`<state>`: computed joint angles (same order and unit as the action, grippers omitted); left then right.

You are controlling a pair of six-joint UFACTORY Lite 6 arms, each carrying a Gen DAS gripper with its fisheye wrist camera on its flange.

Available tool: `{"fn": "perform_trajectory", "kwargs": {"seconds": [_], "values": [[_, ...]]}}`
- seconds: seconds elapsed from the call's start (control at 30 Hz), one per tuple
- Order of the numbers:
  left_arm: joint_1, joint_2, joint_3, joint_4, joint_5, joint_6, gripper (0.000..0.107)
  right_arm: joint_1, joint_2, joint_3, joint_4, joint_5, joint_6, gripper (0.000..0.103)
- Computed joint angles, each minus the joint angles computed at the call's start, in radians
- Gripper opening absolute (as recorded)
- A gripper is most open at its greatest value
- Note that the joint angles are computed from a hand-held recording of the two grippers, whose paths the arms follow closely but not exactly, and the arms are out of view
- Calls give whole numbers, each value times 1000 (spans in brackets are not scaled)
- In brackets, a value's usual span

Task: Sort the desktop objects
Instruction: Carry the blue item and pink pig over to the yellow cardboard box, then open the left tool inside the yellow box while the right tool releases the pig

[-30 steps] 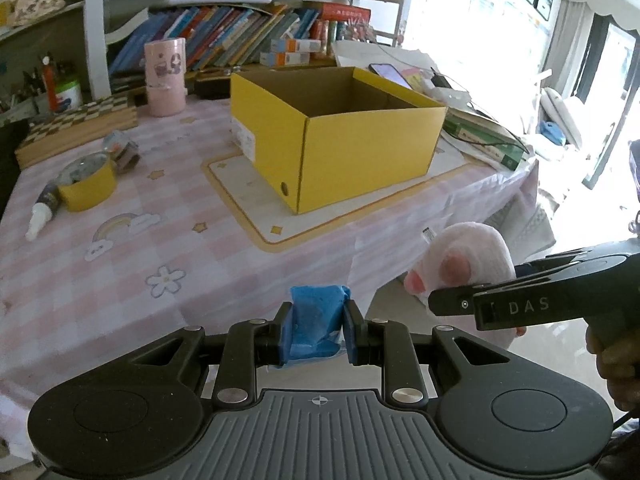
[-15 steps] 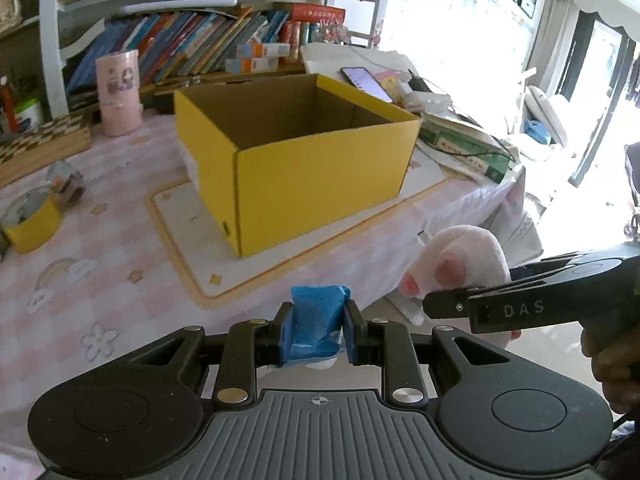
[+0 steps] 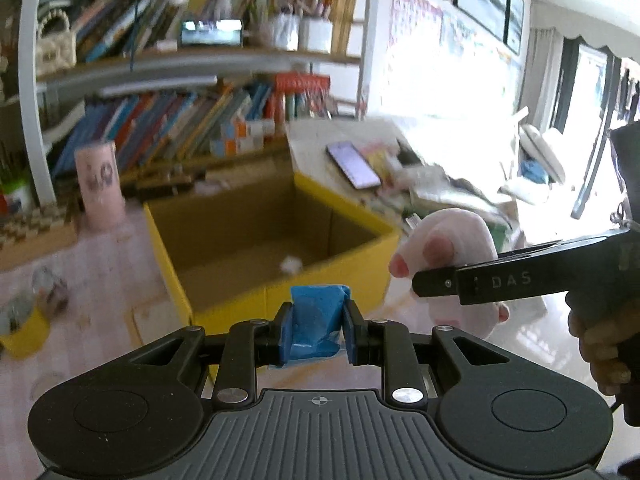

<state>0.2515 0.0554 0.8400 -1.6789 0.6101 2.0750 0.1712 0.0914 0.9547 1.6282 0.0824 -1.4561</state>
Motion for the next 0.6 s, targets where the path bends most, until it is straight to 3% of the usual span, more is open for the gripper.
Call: {"fn": "perform_trajectory", "kwargs": {"seconds": [0.27,0.43,0.6], "values": [[-102,68,117,-231,-105,125,24,-79,130,228,-86,110,-24,63],[-177,167,207,-559,-191,407,24,-94,251,388,-91,148,-66,63],[-238,321,349,-755,-291,622,24,-95,411,594,-254,185,64,63]]}}
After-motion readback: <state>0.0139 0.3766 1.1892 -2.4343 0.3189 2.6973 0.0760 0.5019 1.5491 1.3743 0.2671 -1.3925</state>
